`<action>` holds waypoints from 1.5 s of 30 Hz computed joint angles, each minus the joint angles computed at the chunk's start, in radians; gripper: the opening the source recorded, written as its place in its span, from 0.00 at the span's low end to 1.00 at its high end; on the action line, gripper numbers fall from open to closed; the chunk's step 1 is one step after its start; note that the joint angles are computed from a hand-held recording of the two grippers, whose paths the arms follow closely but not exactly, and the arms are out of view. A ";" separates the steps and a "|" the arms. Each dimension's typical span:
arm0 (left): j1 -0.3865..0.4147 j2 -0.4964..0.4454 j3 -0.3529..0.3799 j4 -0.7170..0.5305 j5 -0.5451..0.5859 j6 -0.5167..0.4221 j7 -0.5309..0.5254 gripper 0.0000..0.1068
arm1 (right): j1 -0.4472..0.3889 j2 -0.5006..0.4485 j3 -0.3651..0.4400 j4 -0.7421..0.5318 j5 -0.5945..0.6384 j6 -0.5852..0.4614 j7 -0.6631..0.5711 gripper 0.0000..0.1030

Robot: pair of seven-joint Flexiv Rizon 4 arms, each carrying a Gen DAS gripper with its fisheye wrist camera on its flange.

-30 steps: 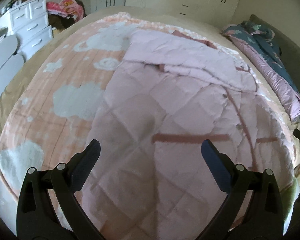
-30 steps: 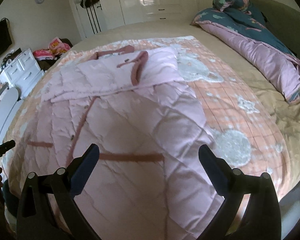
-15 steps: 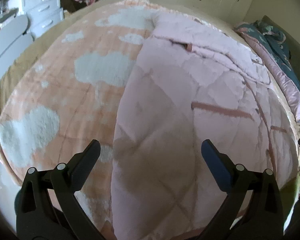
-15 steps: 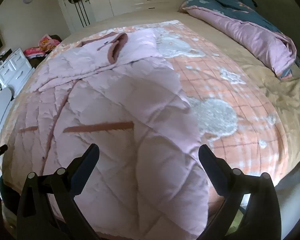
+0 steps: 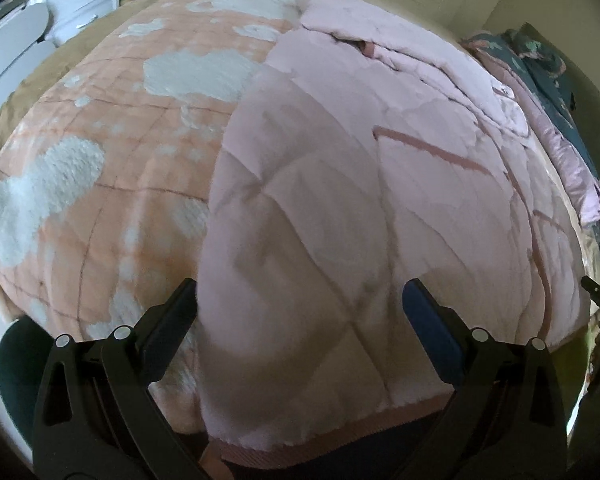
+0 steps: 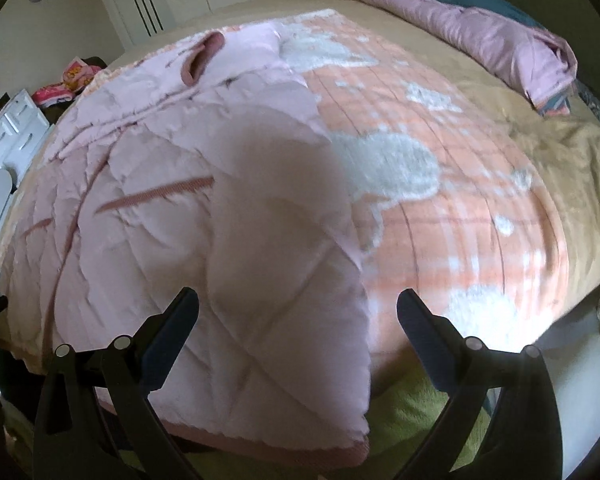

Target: Fold large clothes

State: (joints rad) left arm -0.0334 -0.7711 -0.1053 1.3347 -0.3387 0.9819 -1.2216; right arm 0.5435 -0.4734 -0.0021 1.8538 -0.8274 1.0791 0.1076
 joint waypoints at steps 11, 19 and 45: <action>-0.003 0.024 -0.008 0.068 0.003 0.054 0.034 0.89 | -0.011 0.012 0.006 0.076 0.023 0.118 0.022 0.96; 0.028 0.046 -0.046 0.126 -0.048 0.081 0.082 0.89 | 0.024 -0.007 -0.019 0.102 0.062 0.254 -0.003 0.96; 0.064 0.079 -0.114 0.177 -0.176 0.125 0.235 0.22 | 0.096 -0.036 -0.145 0.075 0.062 0.471 0.004 0.63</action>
